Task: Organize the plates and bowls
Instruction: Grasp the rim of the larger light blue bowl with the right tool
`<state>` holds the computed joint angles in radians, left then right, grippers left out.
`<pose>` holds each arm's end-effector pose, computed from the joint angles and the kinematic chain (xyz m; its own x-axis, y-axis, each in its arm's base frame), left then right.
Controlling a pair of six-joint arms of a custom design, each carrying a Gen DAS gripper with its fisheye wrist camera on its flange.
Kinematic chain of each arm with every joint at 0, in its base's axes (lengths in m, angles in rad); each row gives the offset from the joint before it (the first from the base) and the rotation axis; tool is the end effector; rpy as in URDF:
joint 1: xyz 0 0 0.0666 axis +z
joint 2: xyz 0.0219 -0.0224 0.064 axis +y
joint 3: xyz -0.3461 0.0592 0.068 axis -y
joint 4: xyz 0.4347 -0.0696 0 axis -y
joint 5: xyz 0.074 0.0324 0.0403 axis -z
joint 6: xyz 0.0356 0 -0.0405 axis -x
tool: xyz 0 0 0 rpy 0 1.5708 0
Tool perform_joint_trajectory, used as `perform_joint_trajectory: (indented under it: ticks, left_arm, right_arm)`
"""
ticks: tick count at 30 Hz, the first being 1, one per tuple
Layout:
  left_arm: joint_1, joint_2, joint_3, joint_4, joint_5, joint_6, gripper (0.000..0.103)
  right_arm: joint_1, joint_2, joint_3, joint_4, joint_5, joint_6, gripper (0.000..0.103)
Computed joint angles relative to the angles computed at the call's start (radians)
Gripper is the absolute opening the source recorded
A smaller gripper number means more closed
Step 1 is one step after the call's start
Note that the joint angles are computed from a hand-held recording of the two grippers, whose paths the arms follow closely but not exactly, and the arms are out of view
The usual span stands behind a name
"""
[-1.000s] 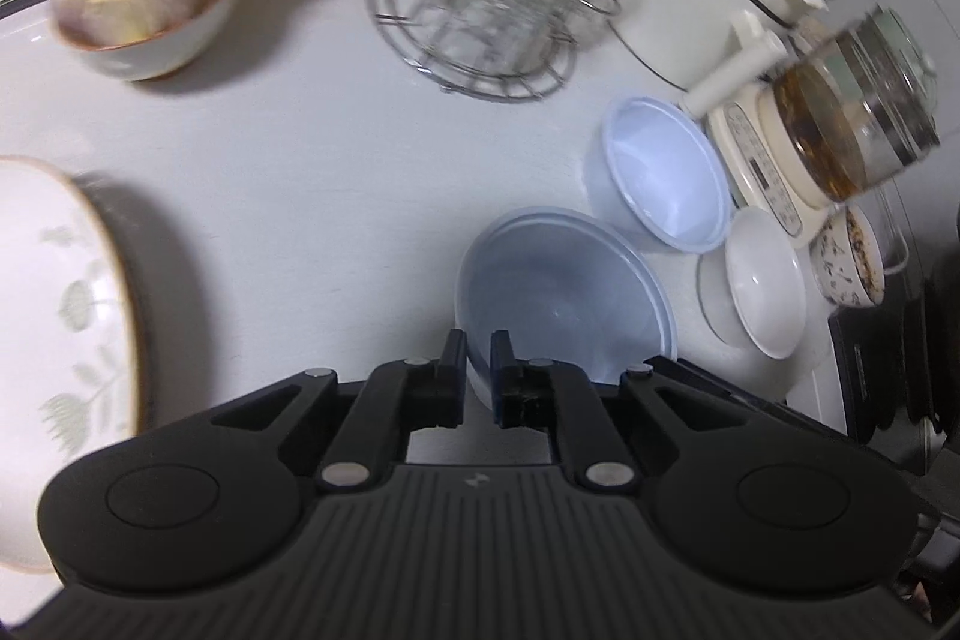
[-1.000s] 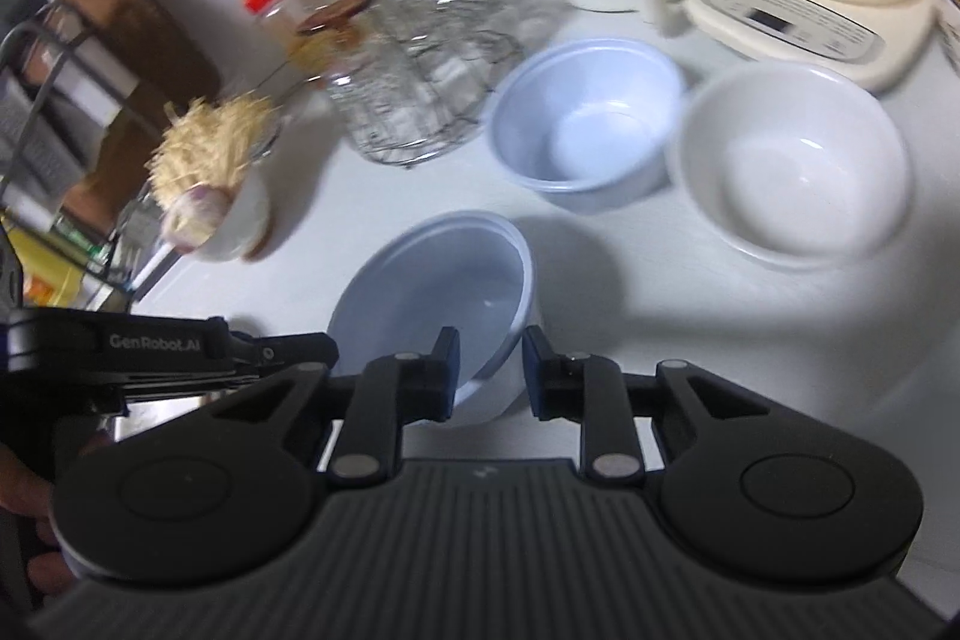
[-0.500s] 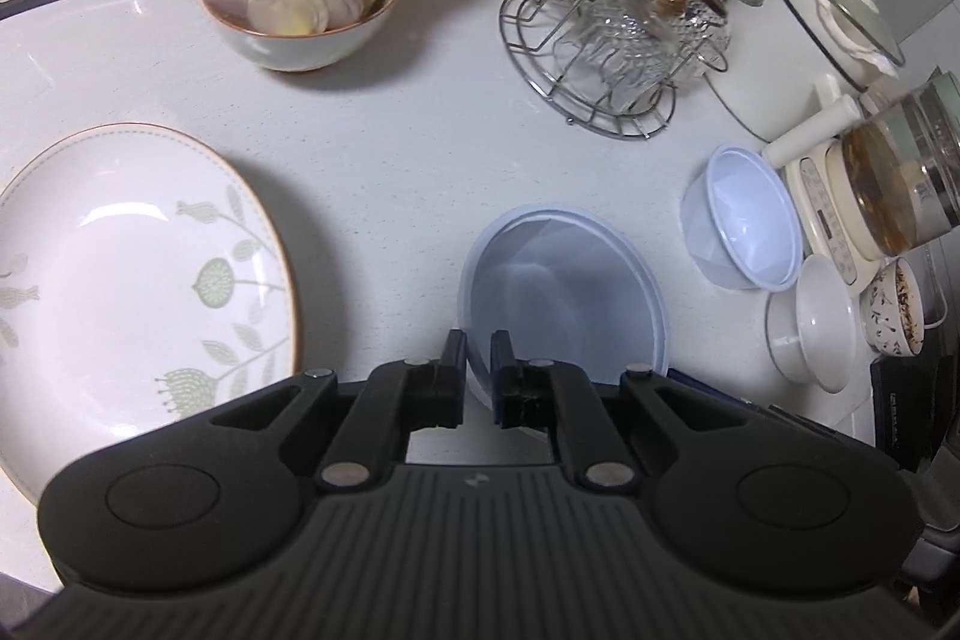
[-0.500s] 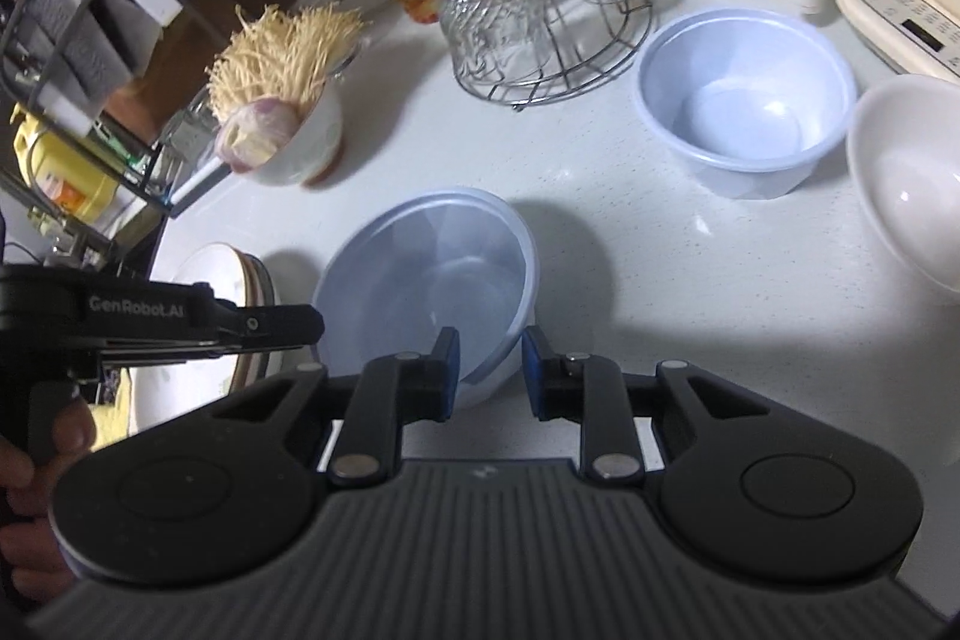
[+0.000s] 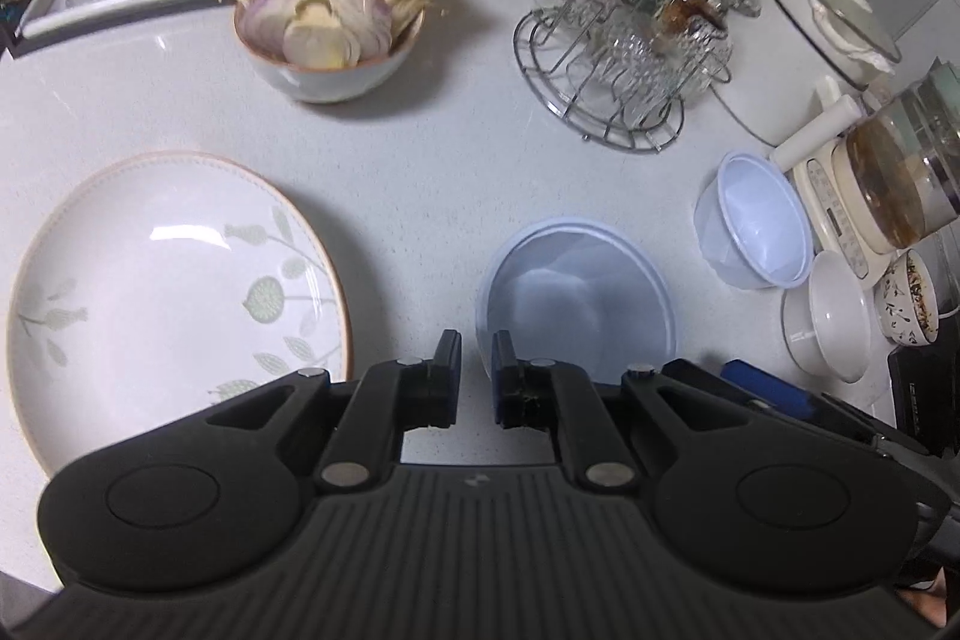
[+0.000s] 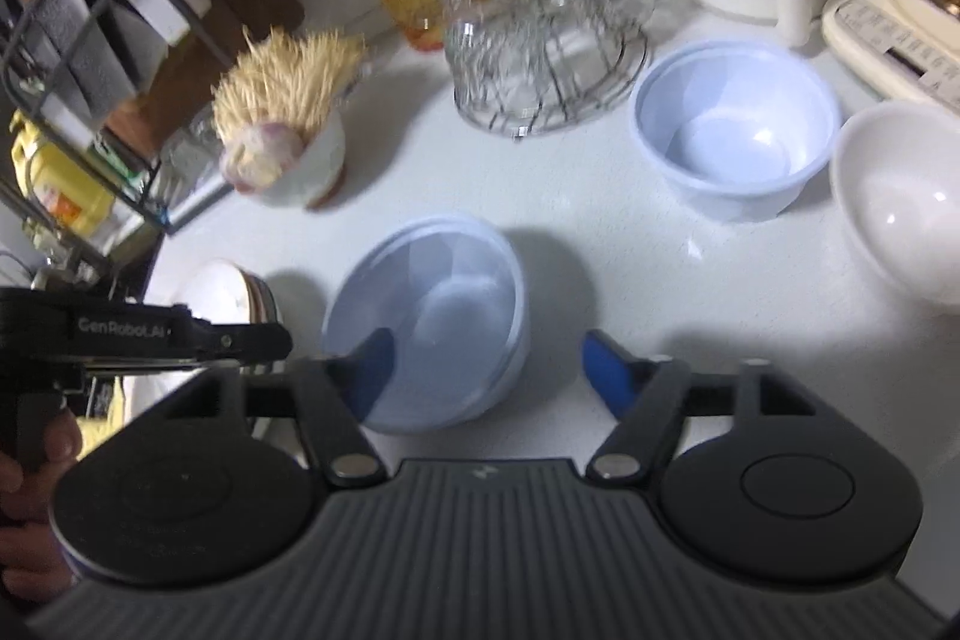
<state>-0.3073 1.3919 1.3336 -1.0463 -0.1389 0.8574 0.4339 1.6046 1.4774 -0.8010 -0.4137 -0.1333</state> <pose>0.4876 -0.1500 0.3603 -0.7389 -0.5512 -0.3877 -0.4866 0.8344 -0.2589 0.5353 0.2634 0.3336 -0.8001 -0.2366 -0.5512 -0.5016 0.7678 0.3986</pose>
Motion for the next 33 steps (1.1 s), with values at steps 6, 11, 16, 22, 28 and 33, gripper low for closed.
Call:
perform_joint_trajectory:
  ticks: [6,11,16,22,28,33]
  left_arm:
    - [-0.023,-0.018,0.027,0.005,-0.015,-0.004,0.011]
    - [-0.048,-0.036,0.063,0.006,-0.032,-0.024,0.011]
    - [-0.06,-0.051,0.098,0.02,-0.05,-0.076,0.011]
    - [-0.058,-0.07,0.102,0.07,-0.031,-0.155,0.026]
    - [-0.045,-0.095,0.07,0.11,0.013,-0.199,0.031]
    - [-0.028,-0.117,0.034,0.137,0.075,-0.225,0.031]
  right_arm:
    - [-0.009,-0.049,-0.022,0.027,0.033,0.011,0.072]
    - [-0.014,-0.1,-0.03,0.046,0.069,0.003,0.072]
    - [-0.011,-0.145,-0.035,0.07,0.11,-0.024,0.072]
    - [0.008,-0.192,-0.048,0.091,0.185,-0.049,0.072]
    - [0.034,-0.22,-0.058,0.089,0.256,-0.073,0.072]
    - [0.057,-0.237,-0.066,0.075,0.323,-0.103,0.072]
